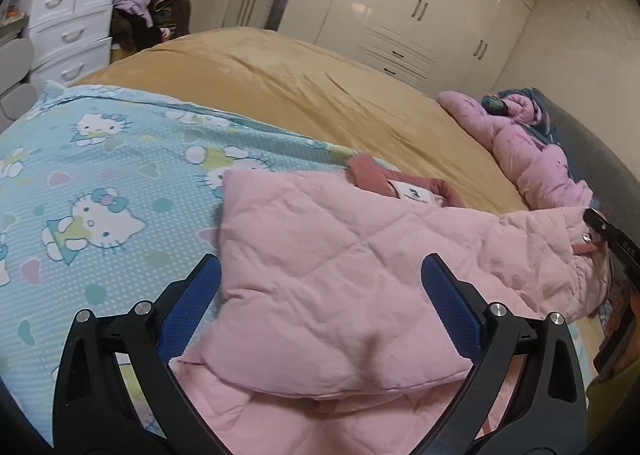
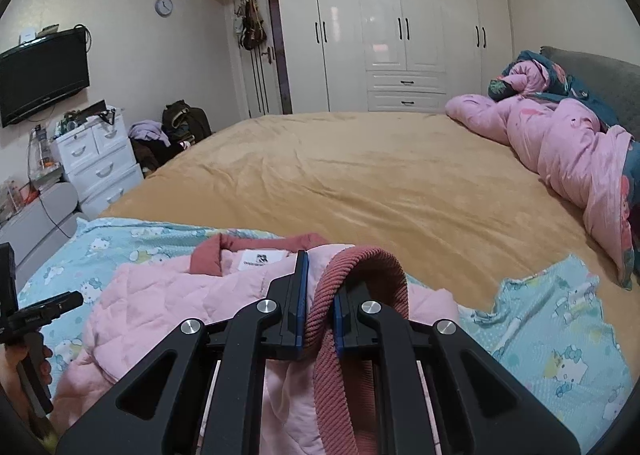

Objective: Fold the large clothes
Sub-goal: 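Lift the hem with the right gripper, fold it toward the collar, release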

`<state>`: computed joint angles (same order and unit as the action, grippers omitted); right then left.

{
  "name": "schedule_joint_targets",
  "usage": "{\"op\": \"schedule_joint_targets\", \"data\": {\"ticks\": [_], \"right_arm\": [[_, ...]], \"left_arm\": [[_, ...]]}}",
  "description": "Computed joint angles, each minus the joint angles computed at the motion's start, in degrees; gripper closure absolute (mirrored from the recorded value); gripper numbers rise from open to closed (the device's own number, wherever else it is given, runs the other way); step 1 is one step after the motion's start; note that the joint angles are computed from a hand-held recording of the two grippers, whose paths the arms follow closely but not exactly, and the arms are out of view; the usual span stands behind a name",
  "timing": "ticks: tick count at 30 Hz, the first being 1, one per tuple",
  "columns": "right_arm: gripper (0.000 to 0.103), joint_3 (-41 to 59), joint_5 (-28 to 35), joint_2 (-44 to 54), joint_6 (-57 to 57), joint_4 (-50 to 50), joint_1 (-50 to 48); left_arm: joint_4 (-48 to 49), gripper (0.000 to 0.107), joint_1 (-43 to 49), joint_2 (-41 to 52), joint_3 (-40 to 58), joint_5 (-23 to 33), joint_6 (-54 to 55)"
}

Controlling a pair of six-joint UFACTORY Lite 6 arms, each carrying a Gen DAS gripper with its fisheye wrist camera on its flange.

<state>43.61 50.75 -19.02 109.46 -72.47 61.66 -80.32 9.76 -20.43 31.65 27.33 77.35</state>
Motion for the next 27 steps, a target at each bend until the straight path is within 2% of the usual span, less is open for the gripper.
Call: {"op": "schedule_joint_targets", "data": {"ticks": [4,7,8,10,13,16,18,20,23,25,27], "right_arm": [[0.093,-1.7,-1.9,-0.1,2.1,-0.2,-1.4],[0.093,-2.0,-2.8,0.7,2.7,-0.1,-2.1],[0.093,-2.4,-3.3,0.7,3.1,-0.1,-2.5],[0.093,-3.1,-4.3,0.4,3.9,0.0,-3.0],[0.093,-3.9,-5.4,0.2,4.7,0.3,-3.6],[0.093,-4.5,-6.4,0.2,5.1,0.5,-4.2],[0.093,-4.9,-7.7,0.1,5.4,0.6,-4.9],[0.093,-5.2,-8.6,0.3,6.0,0.4,-5.2],[0.091,-4.9,-8.5,1.2,5.8,0.9,-5.0],[0.087,-5.0,-9.4,1.0,5.4,2.6,-5.5],[0.065,-5.7,-10.7,-0.1,4.5,5.3,-6.0]], "left_arm": [[-5.1,0.013,-3.6,-0.1,-1.2,-0.3,6.2],[-7.2,0.014,-7.3,0.6,-1.4,-2.5,8.4],[-8.0,0.016,-7.8,1.1,-1.5,-2.5,9.4],[-8.2,0.028,-9.0,2.7,-1.1,-2.5,9.9],[-9.5,0.042,-9.9,5.5,-0.7,-2.1,11.8],[-9.2,0.049,-11.9,9.4,0.3,-4.7,11.7],[-8.5,0.050,-13.4,12.4,1.1,-7.4,10.9],[-12.9,0.050,-13.5,14.8,1.1,-7.7,15.2],[-13.8,0.050,-14.3,15.9,1.4,-9.0,16.0],[-14.3,0.050,-14.4,16.1,1.4,-9.5,16.9],[-15.6,0.050,-14.7,16.9,1.5,-10.0,18.4]]}}
